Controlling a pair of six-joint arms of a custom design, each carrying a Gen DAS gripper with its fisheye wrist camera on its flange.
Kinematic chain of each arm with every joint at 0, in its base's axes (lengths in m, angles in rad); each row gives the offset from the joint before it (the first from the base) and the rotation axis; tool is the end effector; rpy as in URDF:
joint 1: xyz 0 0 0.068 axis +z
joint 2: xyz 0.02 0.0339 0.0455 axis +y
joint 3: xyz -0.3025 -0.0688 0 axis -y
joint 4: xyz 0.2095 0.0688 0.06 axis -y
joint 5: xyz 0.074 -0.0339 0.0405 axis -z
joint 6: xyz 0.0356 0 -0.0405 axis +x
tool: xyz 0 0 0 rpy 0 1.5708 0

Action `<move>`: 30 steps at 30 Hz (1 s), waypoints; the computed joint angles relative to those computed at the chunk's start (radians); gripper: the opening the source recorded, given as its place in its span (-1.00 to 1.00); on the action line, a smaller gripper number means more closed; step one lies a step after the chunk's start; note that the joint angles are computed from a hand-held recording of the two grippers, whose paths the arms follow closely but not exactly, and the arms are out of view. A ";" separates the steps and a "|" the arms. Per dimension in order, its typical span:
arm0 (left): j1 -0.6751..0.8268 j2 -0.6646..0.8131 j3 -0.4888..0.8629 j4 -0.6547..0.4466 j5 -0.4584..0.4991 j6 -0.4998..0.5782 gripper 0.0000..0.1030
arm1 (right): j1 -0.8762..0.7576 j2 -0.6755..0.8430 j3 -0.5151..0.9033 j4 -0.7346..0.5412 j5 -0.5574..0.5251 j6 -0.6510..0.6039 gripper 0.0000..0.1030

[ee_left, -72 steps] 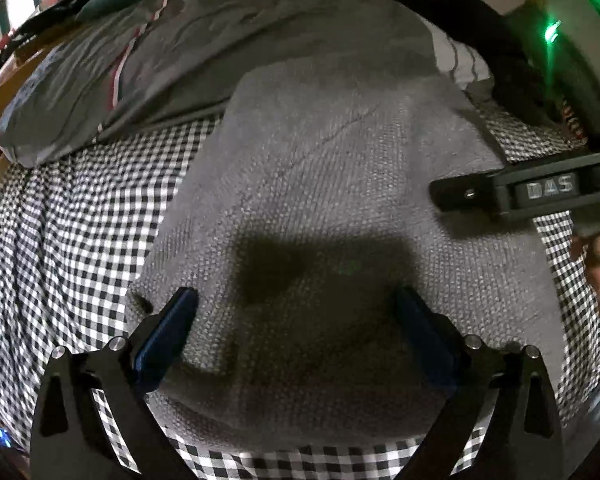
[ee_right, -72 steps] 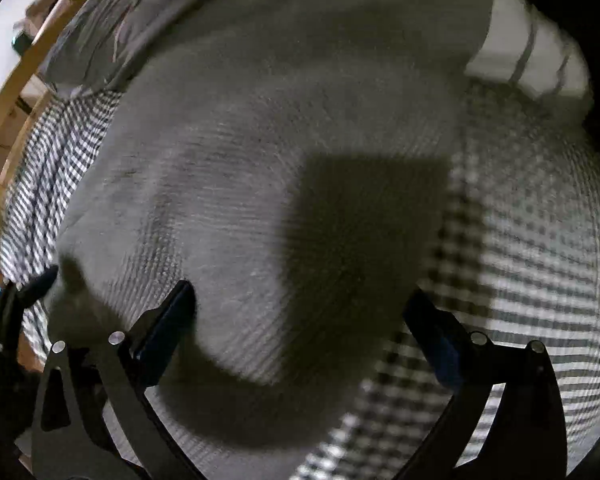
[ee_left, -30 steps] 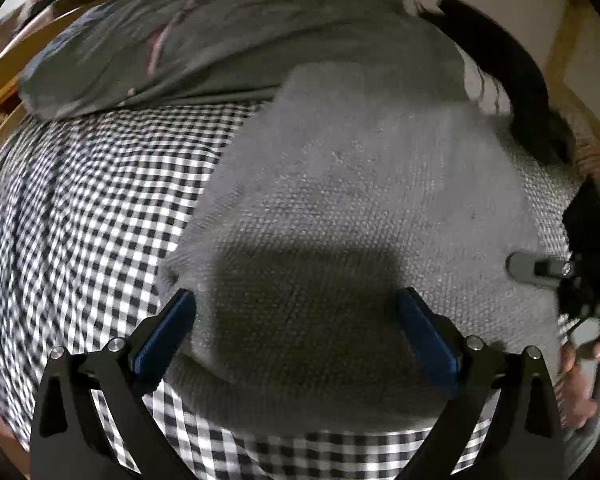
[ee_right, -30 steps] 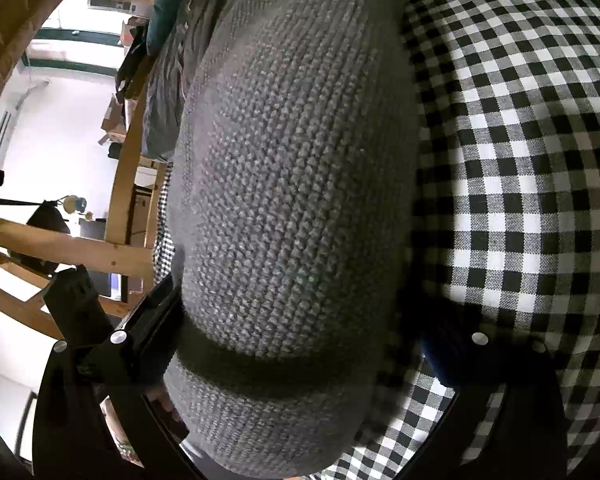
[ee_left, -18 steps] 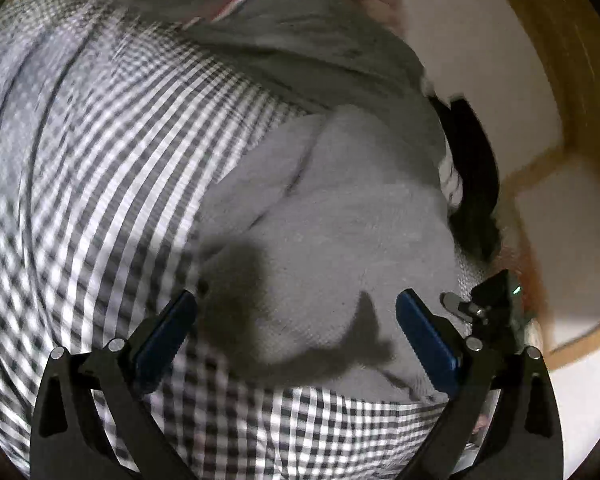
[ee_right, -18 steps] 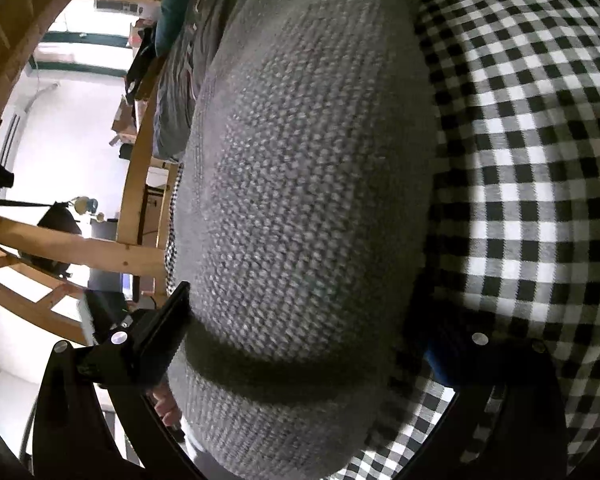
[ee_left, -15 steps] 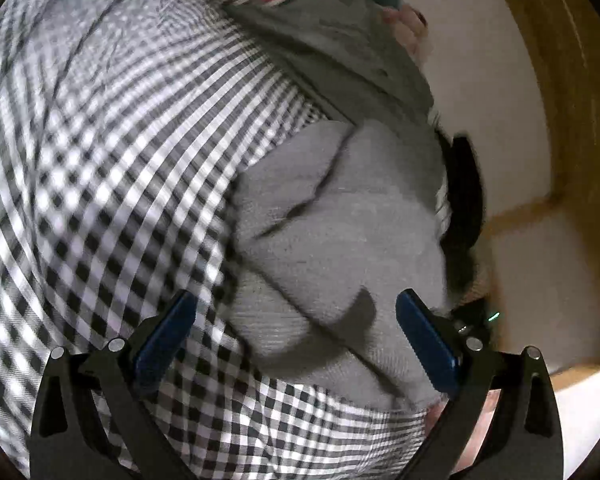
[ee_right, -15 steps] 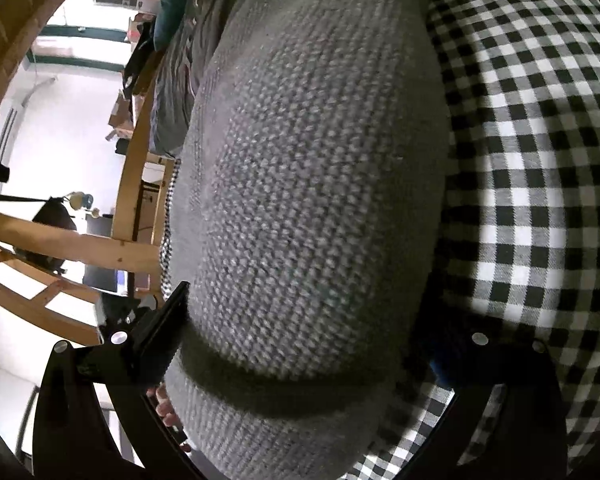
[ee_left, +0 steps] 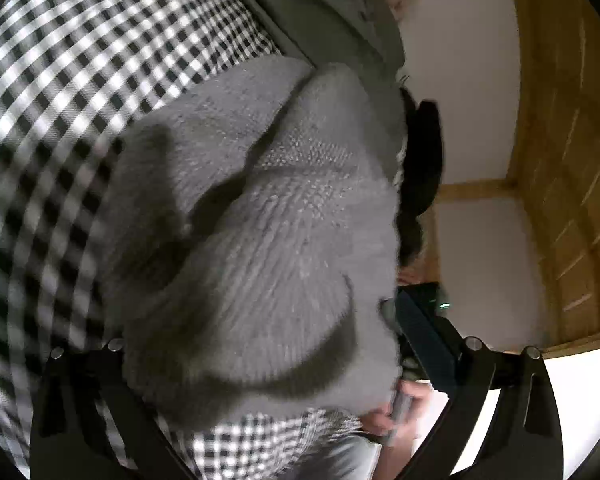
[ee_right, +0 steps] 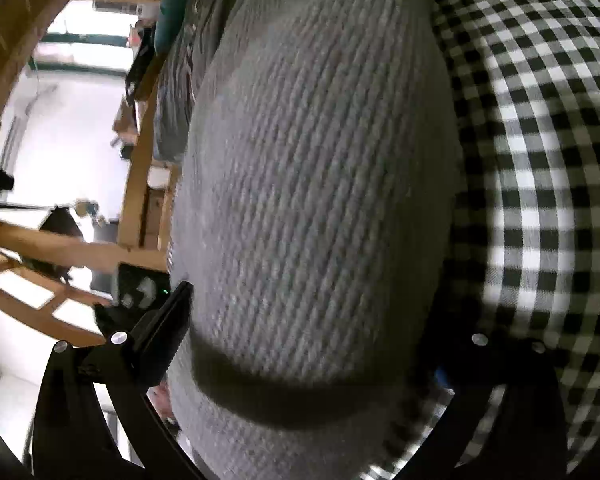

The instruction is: Fold large clothes

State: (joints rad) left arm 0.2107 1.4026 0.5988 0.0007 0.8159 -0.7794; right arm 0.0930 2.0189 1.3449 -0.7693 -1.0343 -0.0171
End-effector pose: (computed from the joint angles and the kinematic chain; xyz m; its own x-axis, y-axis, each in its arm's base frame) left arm 0.2267 0.0220 0.2317 -0.7474 -0.6523 -0.1257 -0.2446 0.4461 -0.8609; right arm 0.3595 0.0643 0.2108 -0.9848 -0.1006 -0.1417 -0.1731 0.4971 0.8502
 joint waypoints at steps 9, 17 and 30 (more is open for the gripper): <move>0.045 0.005 -0.047 0.029 0.017 0.064 -0.21 | -0.060 0.023 -0.049 0.062 -0.088 0.041 0.32; 0.079 -0.179 -0.088 -0.158 0.060 0.161 -0.36 | -0.083 -0.057 -0.113 -0.098 -0.100 -0.133 0.09; -0.001 -0.357 -0.163 -0.257 -0.014 0.133 -0.36 | -0.077 -0.131 -0.292 0.110 -0.121 -0.032 0.07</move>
State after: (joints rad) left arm 0.2099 1.0458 0.4357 -0.2558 0.8020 -0.6464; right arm 0.0161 1.8876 1.0528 -0.6594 -1.1550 -0.0496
